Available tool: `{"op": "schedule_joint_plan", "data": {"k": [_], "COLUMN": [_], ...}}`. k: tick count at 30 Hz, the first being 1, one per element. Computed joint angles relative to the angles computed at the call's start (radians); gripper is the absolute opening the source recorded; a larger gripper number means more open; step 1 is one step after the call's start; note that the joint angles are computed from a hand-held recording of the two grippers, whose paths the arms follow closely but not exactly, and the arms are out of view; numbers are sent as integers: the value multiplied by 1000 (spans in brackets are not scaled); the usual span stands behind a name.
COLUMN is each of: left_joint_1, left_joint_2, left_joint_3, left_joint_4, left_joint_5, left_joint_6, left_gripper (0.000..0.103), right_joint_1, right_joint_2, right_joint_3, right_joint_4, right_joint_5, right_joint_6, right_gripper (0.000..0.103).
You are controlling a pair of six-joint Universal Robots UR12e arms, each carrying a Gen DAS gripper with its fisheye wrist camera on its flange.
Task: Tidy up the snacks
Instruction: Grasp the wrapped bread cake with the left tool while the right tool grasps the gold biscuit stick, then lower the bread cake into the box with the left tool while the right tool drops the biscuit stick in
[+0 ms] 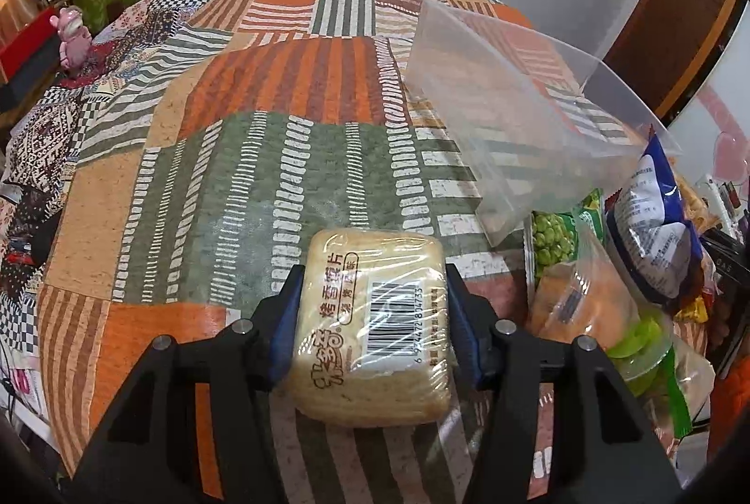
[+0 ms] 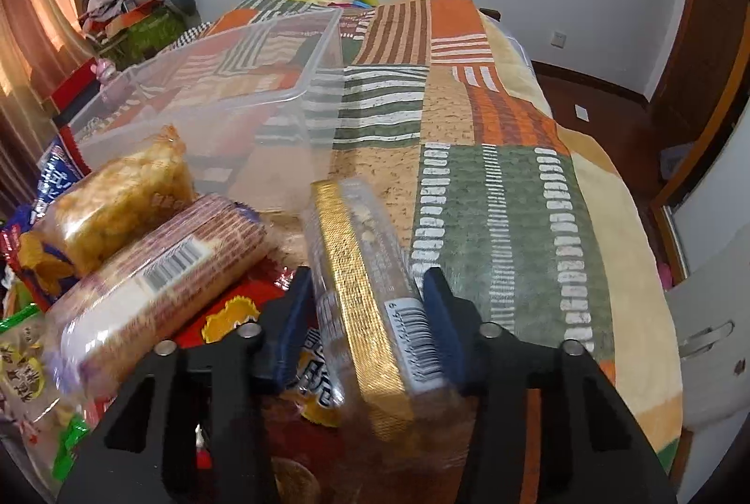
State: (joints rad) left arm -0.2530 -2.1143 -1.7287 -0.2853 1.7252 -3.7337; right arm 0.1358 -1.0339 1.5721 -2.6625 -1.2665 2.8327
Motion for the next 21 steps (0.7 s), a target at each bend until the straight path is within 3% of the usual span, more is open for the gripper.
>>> {"op": "schedule_joint_plan", "data": {"k": [12, 21], "left_joint_1": [-44, -61], "left_joint_2": [42, 25], "left_joint_3": [3, 78], "left_joint_4": [42, 123], "left_joint_5": [126, 151], "left_joint_6": [41, 115], "left_gripper": [55, 55], "right_joint_1": [-19, -15], "right_joint_2": [-32, -34], "right_joint_3": [35, 14], "right_joint_4": [-93, -220], "right_joint_5": [19, 67], "right_joint_6": [79, 123], "right_gripper": [36, 36]}}
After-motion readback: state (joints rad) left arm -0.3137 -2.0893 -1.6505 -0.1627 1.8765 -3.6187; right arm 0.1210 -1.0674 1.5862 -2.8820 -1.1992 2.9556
